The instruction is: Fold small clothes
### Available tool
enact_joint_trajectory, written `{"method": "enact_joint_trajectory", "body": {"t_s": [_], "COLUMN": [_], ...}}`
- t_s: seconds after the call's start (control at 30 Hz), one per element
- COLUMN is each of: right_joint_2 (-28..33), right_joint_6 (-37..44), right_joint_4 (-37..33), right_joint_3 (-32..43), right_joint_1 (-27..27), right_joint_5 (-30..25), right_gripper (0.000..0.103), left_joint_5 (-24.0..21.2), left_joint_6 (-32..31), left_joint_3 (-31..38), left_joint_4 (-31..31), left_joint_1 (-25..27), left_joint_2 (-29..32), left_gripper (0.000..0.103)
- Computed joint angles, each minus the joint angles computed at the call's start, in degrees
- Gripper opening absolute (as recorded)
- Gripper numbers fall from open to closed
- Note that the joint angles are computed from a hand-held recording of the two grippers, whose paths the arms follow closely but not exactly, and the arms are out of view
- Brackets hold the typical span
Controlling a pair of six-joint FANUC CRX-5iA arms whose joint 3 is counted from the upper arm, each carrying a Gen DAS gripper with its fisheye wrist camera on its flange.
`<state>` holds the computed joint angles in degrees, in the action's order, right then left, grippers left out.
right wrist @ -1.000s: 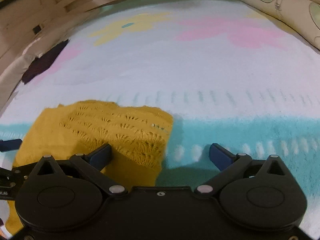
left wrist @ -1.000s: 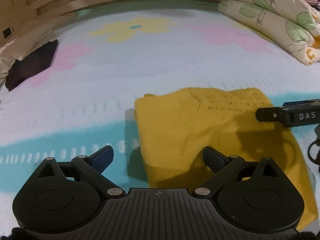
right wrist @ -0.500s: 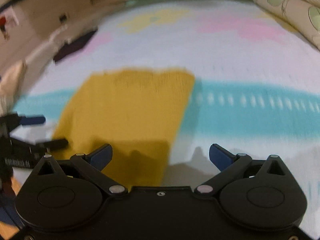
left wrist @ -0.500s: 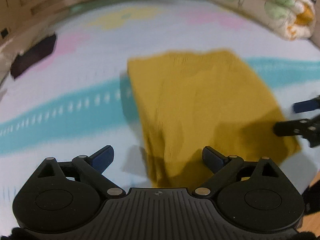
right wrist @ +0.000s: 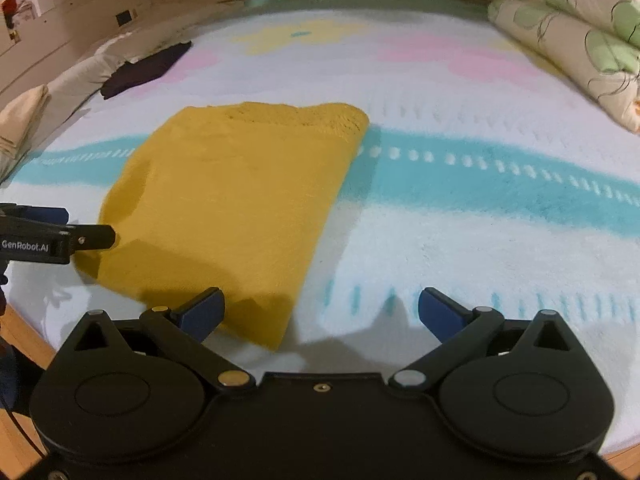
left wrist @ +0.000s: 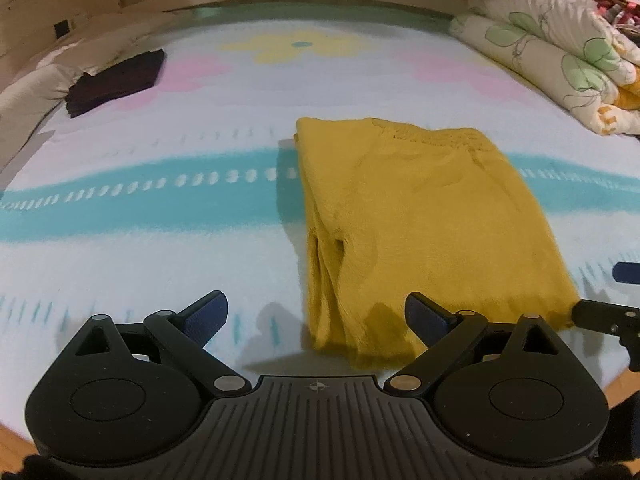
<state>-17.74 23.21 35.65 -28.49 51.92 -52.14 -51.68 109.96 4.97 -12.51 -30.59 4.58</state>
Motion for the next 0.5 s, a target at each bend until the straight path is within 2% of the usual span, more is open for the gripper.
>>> {"method": "enact_joint_trajectory", "body": {"t_s": [0.37,0.5], "right_joint_2": [-5.17,-6.01], "right_joint_6": [-16.65,-20.29], "right_joint_4": [10.49,12.33], "right_joint_3": [-7.11,-8.19], "right_joint_1": [5.05,6.72], "right_joint_5": [1.55,0.62], "right_gripper": [0.103,0.103], "left_joint_5": [1.85,0.22], "left_joint_6": [8.87,13.92], "left_joint_3": [-4.24,-4.24], "left_joint_4": [-4.87,-10.02], "left_joint_1": [-3.39,-6.34], "left_joint_2": [-4.97,-5.91], "left_gripper": [0.097,0.096]}}
